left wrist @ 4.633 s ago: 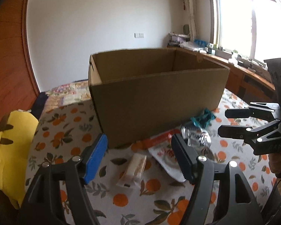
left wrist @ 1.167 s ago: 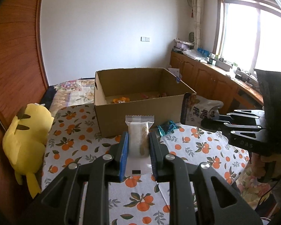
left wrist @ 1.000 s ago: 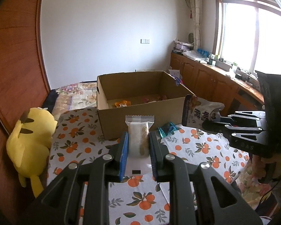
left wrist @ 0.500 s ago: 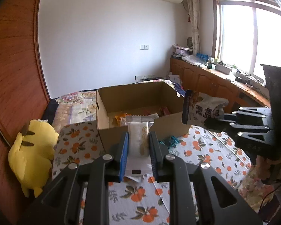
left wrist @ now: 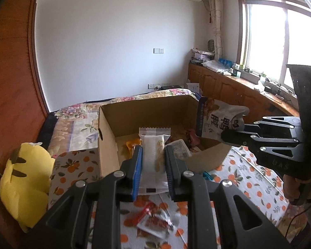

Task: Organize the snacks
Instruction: 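Lift the white packet and wrapped bar over the box with both grippers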

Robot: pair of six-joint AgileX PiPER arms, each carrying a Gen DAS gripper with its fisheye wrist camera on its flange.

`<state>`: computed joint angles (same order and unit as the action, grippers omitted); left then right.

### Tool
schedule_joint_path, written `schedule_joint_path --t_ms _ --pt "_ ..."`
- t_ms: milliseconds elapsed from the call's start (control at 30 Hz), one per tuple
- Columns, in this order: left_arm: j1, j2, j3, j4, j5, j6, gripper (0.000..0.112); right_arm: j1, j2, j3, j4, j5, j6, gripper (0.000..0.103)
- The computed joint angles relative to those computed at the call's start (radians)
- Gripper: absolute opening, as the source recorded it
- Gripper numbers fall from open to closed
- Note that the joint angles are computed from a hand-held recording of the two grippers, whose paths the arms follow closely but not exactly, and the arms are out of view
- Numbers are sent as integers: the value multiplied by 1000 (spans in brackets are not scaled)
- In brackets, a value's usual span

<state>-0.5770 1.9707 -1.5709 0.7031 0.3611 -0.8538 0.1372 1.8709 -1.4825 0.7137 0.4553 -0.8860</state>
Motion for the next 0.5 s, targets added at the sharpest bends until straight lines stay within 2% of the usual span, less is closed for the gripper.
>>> schedule_joint_path --t_ms 133,300,500 --pt "46 120 -153 -227 19 224 19 0 115 -134 -61 38 73 15" --pt "78 215 -259 -374 39 347 19 -12 273 -324 -138 110 179 15" --pt "84 283 -349 -401 90 363 23 -22 365 -438 -174 173 239 16"
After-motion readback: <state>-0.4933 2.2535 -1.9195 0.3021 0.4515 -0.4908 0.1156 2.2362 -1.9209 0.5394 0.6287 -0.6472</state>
